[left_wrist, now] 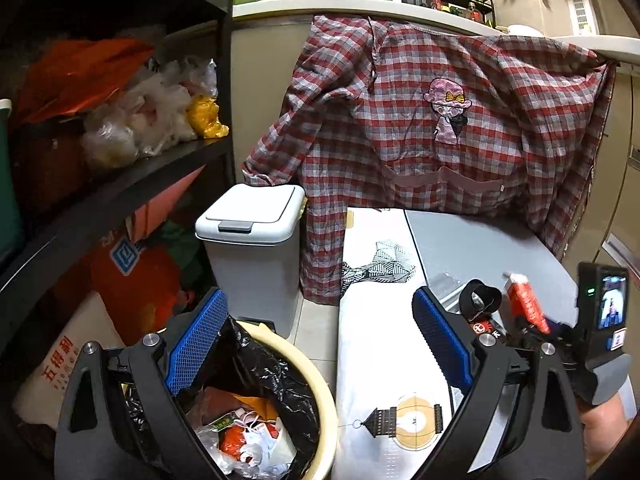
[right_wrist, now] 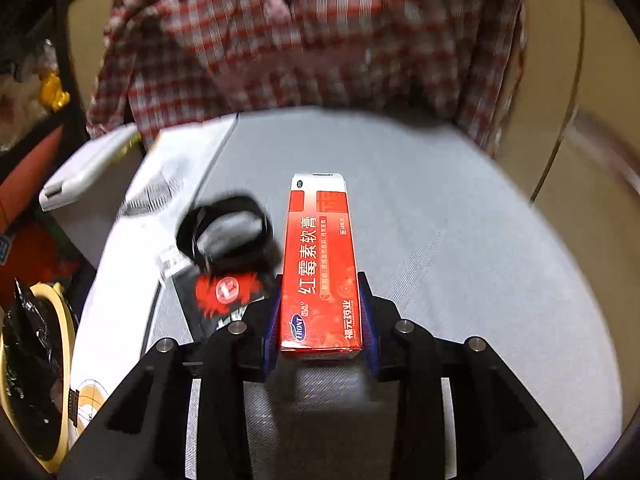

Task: Collect trash
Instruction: 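Grasp the red ointment box upright with the right tool, then grasp the black strap with the left tool while the right tool holds the red box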

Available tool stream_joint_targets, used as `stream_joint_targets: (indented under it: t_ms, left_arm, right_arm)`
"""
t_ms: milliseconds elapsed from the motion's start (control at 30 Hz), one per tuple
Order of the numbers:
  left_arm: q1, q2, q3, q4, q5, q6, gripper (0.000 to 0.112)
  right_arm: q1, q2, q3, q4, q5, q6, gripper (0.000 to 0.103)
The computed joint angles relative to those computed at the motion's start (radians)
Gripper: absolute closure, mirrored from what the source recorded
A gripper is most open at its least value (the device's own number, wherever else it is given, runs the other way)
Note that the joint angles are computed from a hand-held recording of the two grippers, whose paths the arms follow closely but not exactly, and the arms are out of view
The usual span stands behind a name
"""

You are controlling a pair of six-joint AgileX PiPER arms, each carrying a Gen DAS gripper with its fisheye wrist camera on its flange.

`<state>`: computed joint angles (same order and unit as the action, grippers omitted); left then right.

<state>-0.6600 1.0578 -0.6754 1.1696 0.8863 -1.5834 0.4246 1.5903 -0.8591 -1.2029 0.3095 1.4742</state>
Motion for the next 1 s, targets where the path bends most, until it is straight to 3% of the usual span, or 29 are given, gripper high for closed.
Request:
stream_joint_targets:
  t_ms: [133, 200, 300, 433, 600, 733, 1000]
  left_arm:
    - [-0.026, 0.030, -0.008, 0.028, -0.002, -0.041, 0.022]
    - [-0.027, 0.052, -0.017, 0.038, -0.028, -0.066, 0.022]
    - [0.011, 0.105, -0.037, 0.054, -0.157, -0.098, 0.022]
    - [0.067, 0.228, -0.093, 0.071, -0.324, -0.126, 0.022]
    - [0.107, 0.435, -0.212, 0.077, -0.467, -0.108, 0.022]
    - [0.128, 0.577, -0.327, 0.003, -0.508, -0.008, 0.022]
    - [0.163, 0.746, -0.451, -0.091, -0.589, 0.128, 0.022]
  right_arm:
    - [-0.010, -0.121, 0.062, -0.181, 0.024, 0.156, 0.069]
    - [-0.035, -0.170, 0.073, -0.158, 0.013, 0.117, 0.069]
    - [-0.085, -0.252, 0.088, -0.045, -0.006, -0.014, 0.069]
    - [-0.156, -0.313, 0.077, 0.213, -0.034, -0.292, 0.069]
    - [-0.235, -0.346, 0.067, 0.463, -0.067, -0.542, 0.069]
    - [-0.274, -0.337, 0.060, 0.624, -0.087, -0.698, 0.069]
    - [-0.303, -0.268, 0.038, 0.635, -0.108, -0.724, 0.069]
